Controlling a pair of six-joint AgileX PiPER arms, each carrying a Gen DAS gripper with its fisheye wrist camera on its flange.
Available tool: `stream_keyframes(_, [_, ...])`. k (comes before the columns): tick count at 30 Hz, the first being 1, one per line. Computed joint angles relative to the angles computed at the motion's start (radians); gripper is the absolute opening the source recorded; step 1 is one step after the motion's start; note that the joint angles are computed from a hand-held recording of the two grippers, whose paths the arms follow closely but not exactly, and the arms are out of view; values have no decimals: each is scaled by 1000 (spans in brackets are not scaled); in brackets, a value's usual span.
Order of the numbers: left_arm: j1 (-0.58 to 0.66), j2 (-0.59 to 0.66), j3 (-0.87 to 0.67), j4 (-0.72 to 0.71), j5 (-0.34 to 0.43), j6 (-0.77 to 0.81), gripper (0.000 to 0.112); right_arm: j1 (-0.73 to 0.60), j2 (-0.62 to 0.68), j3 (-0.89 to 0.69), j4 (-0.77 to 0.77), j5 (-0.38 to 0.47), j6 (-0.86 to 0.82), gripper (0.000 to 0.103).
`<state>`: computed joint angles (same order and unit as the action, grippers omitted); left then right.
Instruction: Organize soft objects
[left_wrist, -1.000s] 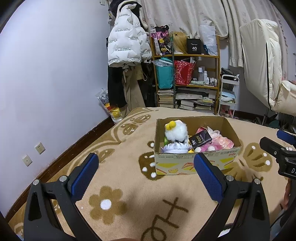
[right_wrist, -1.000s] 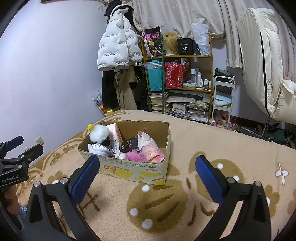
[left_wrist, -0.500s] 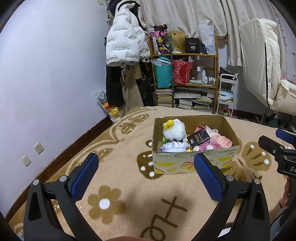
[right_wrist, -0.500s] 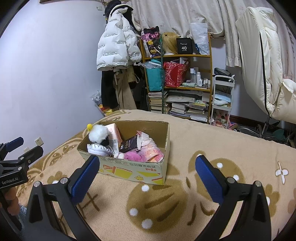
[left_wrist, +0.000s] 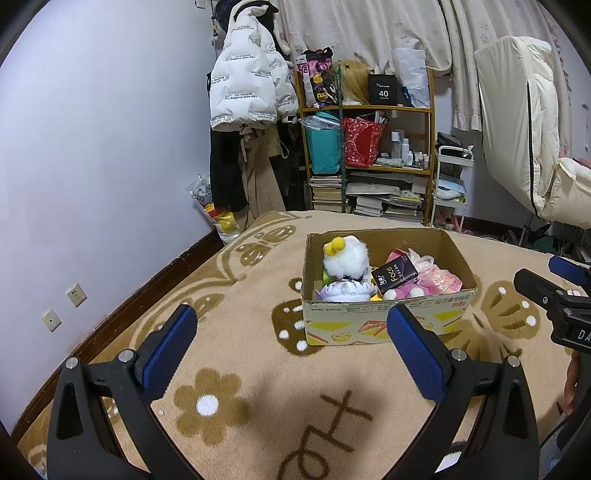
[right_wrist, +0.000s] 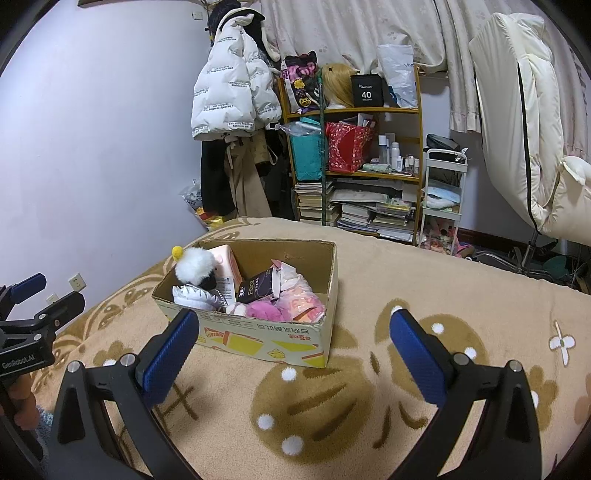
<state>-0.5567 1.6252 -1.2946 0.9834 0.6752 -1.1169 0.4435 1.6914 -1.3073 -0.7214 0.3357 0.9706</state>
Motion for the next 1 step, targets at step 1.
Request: stream_keyframes(1, [1,3,-6,-5,1,3,102,1,-1,0,-2,1,2,103])
